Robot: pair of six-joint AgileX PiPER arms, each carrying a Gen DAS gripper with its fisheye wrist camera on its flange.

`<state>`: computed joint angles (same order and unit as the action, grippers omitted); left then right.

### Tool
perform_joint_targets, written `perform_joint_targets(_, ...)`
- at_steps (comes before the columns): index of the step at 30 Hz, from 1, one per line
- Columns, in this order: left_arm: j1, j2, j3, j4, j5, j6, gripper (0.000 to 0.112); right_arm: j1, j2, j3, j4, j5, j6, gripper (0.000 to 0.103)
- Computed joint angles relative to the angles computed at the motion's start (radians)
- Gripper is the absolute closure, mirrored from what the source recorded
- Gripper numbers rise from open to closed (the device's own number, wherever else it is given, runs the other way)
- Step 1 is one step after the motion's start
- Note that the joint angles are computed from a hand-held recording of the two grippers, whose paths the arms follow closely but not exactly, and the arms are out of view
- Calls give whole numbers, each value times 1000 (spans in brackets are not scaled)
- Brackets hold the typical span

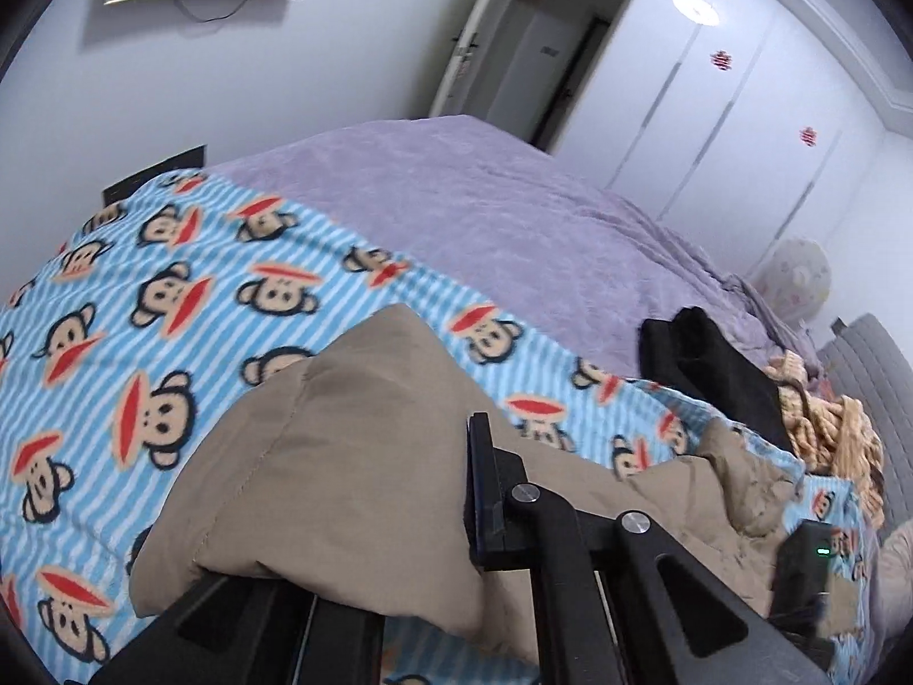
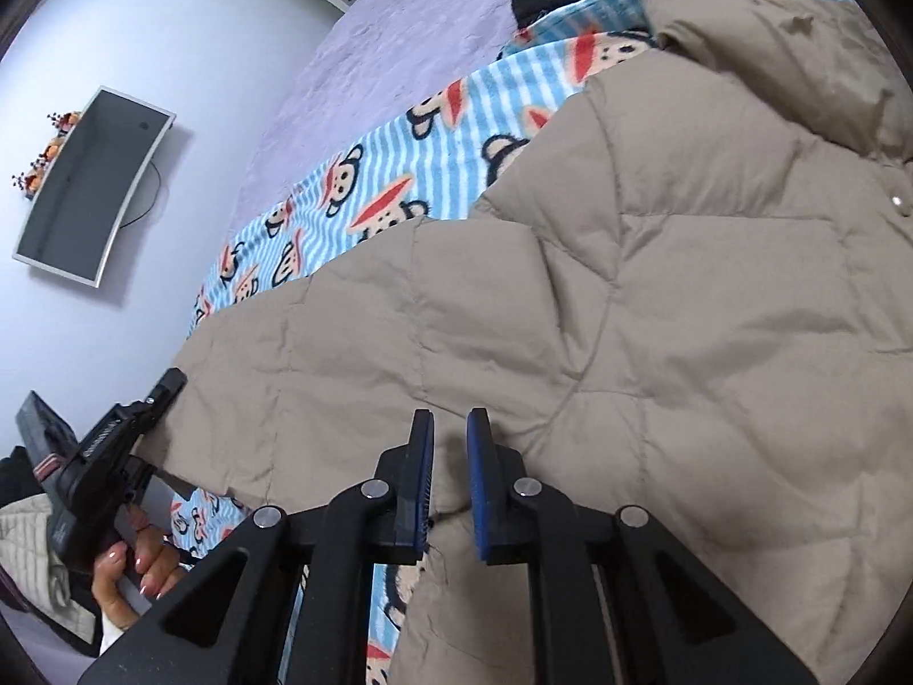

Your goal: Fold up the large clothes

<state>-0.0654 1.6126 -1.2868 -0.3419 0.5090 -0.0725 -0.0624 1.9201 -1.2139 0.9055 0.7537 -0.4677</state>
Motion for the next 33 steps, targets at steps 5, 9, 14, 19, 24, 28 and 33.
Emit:
perform_joint_targets(5, -155, 48, -156, -95, 88, 107, 104, 33, 117, -23, 67, 8, -26, 93)
perform_joint_targets(9, -306, 157, -301, -97, 114, 77, 104, 19, 160, -41, 106, 50, -51, 93)
perform_joint_targets(14, -481, 361, -590, -16, 264, -27, 104, -198, 26, 123, 270, 167, -230, 93)
perform_joint_targets(19, -700, 555, -748, 342, 328, -166, 104, -505, -126, 236, 130, 184, -226, 93)
perform_joint_targets(24, -747, 626, -691, 363, 361, -210, 103, -678, -171, 245, -20, 199, -212, 93)
perform_joint_targets(28, -763, 608, -631, 413, 325, -242, 103, -733, -166, 235, -62, 225, -217, 93)
perform_joint_targets(33, -742, 580, -623, 358, 342, -209, 103, -701, -163, 177, -112, 239, -186, 92)
